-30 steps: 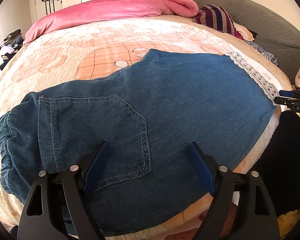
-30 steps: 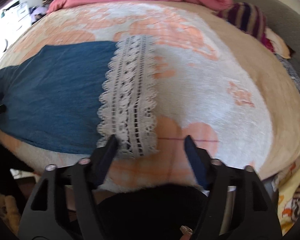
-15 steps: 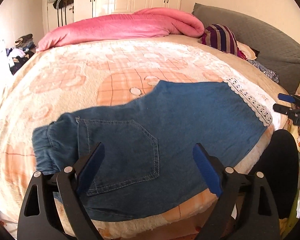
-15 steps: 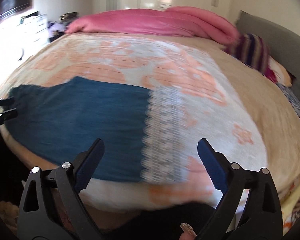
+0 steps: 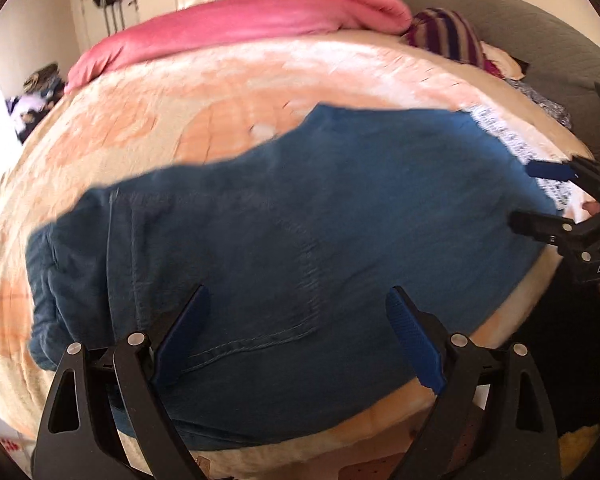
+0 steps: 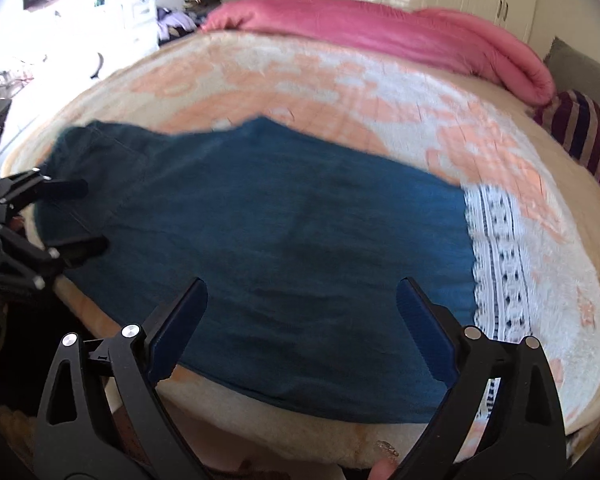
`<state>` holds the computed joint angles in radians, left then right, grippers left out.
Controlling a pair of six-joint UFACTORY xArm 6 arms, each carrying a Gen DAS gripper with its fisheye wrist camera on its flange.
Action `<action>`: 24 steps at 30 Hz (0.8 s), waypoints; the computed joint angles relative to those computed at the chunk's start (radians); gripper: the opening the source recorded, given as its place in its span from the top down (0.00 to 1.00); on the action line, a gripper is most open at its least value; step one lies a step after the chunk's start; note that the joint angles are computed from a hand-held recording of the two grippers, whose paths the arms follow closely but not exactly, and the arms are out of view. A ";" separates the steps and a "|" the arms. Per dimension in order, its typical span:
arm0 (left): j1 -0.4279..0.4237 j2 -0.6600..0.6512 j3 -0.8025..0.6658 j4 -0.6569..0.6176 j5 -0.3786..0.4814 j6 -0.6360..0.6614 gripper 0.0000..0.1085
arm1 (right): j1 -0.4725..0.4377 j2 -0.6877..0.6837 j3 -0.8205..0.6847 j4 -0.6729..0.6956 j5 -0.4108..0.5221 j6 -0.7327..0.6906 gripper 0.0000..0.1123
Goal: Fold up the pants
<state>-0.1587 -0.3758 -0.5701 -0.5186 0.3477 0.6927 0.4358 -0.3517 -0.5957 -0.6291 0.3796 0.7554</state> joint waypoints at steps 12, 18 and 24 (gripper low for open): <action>0.019 0.000 -0.006 -0.095 0.015 0.107 0.16 | -0.106 -0.101 0.154 0.302 -0.139 -0.120 0.18; 0.035 -0.072 -0.011 -0.136 0.067 0.106 0.15 | -0.177 -0.332 0.271 0.226 -0.147 -0.035 0.17; 0.023 -0.105 -0.045 -0.167 0.112 0.125 0.13 | -0.253 -0.517 0.345 0.207 -0.071 -0.036 0.16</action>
<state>-0.1354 -0.4812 -0.6149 -0.6860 0.4601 0.8173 0.1830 -0.8691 -0.2507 -0.4218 0.3088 0.7196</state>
